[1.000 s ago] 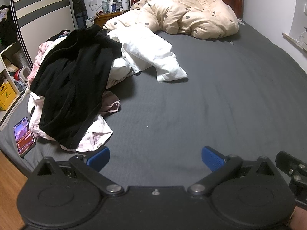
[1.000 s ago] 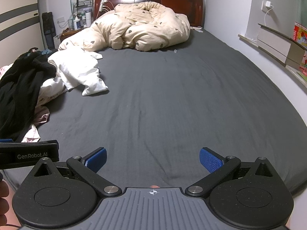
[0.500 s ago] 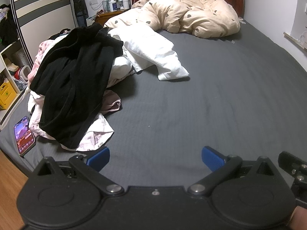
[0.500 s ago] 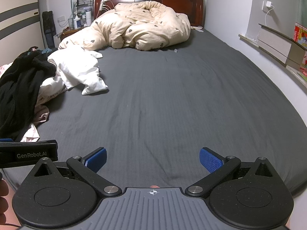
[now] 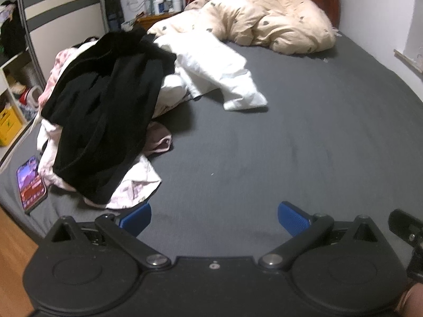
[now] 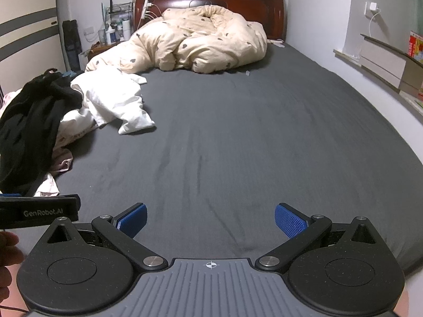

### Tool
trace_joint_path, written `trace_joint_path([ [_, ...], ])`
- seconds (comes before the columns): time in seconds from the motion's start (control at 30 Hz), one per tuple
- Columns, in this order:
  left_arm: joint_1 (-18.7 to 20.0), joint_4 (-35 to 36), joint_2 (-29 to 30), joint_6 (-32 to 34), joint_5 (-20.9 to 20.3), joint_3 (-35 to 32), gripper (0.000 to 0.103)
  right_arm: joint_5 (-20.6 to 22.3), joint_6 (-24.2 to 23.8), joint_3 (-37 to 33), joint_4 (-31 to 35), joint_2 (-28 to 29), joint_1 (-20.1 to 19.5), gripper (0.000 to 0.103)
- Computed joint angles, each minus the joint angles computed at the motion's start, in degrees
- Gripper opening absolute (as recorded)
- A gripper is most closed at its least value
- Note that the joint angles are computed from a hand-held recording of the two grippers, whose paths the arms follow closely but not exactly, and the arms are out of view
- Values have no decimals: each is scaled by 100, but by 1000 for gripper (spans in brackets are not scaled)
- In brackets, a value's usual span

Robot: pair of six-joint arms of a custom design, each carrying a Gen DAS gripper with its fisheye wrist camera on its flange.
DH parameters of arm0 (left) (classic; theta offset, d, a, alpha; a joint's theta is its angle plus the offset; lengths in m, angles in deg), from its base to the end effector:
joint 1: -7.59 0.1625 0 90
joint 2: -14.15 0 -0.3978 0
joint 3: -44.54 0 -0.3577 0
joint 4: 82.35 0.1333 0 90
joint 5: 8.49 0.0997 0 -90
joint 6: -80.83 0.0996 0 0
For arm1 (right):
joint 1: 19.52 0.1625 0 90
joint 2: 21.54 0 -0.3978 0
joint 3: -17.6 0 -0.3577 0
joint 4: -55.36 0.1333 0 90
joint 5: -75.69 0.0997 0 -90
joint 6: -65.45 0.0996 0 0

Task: Fold clothes
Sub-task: 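Reach the left tool into the clothes pile toward the black garment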

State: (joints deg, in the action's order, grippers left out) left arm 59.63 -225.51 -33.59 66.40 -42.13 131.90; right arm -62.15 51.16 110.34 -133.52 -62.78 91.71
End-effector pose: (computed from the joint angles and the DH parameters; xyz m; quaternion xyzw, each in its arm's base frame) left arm -0.2311 -0.6478 0.1985 0.1240 0.8683 -0.3002 0.3749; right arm 0.2866 -0.5736 0.1729 0.1002 -0.8469 0.3891 0.3484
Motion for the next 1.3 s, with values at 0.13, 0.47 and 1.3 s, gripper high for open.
trace_joint_path([
  [0.13,102,599,2,-499,-68,-208,103,104,-335,27,-614,151,4,103],
  [0.47,672,-1912,-179,375,-824,-12,103,747,-71,171,-558,32,-55,103],
  [1.3,1237,-3455,2246,4755,-114,-4292,94,1597,-813,903,-567,-272,-77,103],
])
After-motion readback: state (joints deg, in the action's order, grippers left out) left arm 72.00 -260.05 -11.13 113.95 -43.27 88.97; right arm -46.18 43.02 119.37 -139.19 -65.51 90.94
